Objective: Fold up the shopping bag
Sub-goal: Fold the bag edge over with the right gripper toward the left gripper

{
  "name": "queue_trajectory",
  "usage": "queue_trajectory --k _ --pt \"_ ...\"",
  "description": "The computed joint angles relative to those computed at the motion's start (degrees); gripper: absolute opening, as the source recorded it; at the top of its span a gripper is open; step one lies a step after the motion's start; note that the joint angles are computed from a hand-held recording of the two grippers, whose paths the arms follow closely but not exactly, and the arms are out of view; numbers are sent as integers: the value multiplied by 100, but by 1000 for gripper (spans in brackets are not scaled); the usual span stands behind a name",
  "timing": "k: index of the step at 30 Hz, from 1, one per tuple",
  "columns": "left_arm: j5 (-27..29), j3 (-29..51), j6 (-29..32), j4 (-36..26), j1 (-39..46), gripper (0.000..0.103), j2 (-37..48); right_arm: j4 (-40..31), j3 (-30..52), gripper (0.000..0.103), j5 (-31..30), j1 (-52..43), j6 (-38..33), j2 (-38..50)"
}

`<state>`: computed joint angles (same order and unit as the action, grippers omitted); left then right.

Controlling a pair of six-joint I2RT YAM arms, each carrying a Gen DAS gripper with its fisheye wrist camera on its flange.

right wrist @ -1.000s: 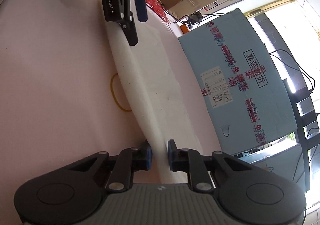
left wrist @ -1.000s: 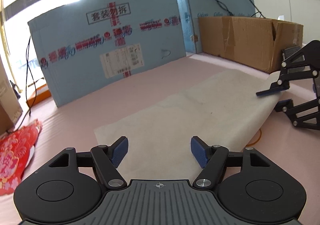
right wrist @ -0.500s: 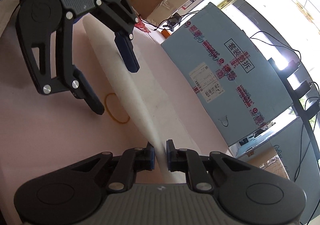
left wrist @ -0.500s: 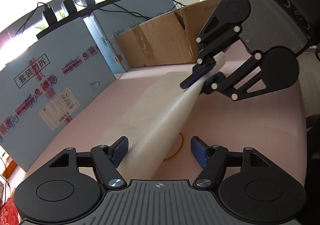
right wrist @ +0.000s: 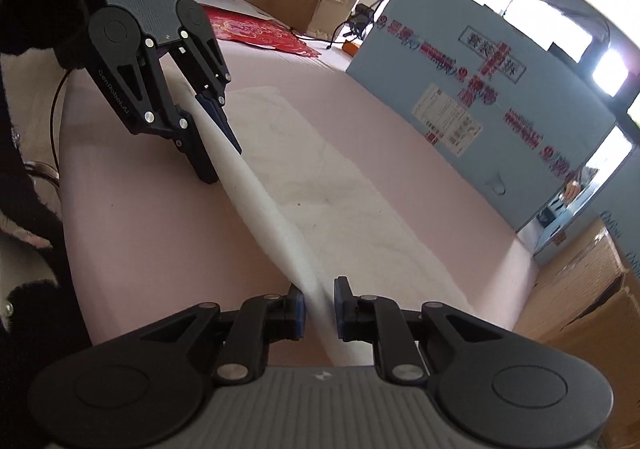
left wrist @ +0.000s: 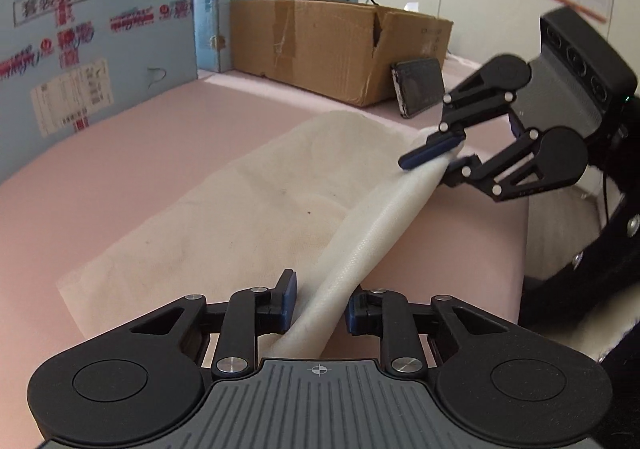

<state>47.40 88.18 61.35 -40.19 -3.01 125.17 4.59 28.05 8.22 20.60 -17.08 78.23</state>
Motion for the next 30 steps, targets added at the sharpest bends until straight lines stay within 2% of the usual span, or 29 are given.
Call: queue_trajectory --k 4,8,11,14,18,20,23,25,27,29,30 --pt "466 1348 2 -1402 187 23 891 -479 115 24 -1677 -1270 414 -132" --pt "865 2527 127 -2638 370 23 1708 -662 125 24 -3295 -2543 792 -45" --pt "1075 2897 139 -2991 503 23 1990 -717 65 25 -4059 -3286 972 4" --pt "1238 2772 -143 -2788 668 24 1967 -519 -37 26 -4212 -3627 1280 -9" --pt "1451 2354 -844 -2219 913 24 1814 -125 -163 27 -4245 -3876 1749 50" --pt "1423 2016 -1077 -1814 960 22 1620 110 -206 28 -4066 -3800 2037 90" --pt "1192 1371 -1569 -865 935 20 1157 450 -296 31 -3718 -3600 2579 38" --pt "1064 1125 -1689 -495 935 20 953 512 -263 18 -3609 -3461 2797 95" --pt "1110 1069 -1570 -423 983 20 875 435 -161 14 -3406 -3213 2816 176" --pt "1200 928 -1372 -295 1015 25 760 317 -55 13 -3140 -2964 2770 226" --pt "1248 794 -1365 -116 1024 37 674 297 -22 12 -3123 -2933 2765 248"
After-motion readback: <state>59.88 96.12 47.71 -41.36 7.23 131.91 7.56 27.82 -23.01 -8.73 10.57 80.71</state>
